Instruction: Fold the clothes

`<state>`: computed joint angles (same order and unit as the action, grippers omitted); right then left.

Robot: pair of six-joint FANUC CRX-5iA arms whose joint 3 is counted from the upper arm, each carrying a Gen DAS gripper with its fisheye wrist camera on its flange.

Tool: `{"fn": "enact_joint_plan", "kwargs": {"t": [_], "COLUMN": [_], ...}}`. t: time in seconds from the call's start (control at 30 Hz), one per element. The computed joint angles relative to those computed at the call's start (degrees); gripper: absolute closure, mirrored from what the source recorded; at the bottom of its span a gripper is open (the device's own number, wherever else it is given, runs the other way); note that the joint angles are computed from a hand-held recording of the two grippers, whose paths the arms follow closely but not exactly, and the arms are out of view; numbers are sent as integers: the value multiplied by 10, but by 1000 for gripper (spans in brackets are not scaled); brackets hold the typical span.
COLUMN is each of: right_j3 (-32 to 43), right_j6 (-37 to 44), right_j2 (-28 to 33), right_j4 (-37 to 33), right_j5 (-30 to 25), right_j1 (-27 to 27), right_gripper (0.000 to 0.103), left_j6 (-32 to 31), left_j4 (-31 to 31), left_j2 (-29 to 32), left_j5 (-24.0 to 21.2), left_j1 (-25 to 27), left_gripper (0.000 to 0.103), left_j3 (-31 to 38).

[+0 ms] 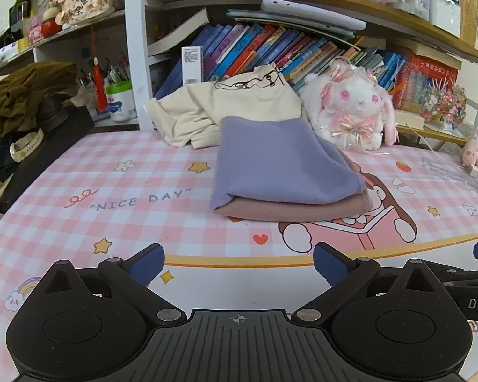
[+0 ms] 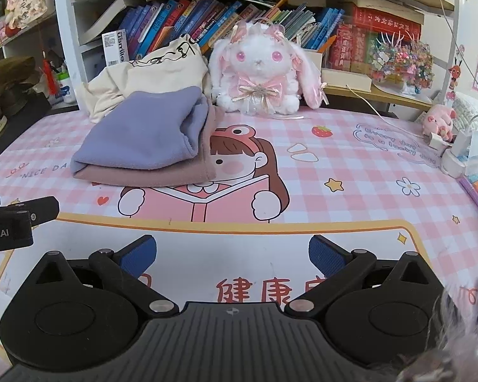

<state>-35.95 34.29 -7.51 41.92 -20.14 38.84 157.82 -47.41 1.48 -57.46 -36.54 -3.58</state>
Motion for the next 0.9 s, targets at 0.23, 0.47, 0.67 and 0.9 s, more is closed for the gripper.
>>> {"fn": "enact_joint_plan", "kwargs": {"t": [0.23,0.47,0.67,0.9], "right_j3": [5,7,9,13], "right_j6": [16,26,30,33], "right_j2": [-2,-4,-3,-2], "right_j4": [-20,-31,-35,-41], "right_j5": [-12,-21,-25,-32], "right_j1": [6,11,12,14], "right_gripper": [0,0,0,0], "left_j6": [-7,-6,-9,-10], "left_j4": [7,10,13,11], "left_j2": [0,-2,-4,-4], "left_j5": [0,3,7,9], "left_j1": [0,2,2,2], "left_gripper": [1,1,1,1], "left_j3": [0,-2,-3,-4]}}
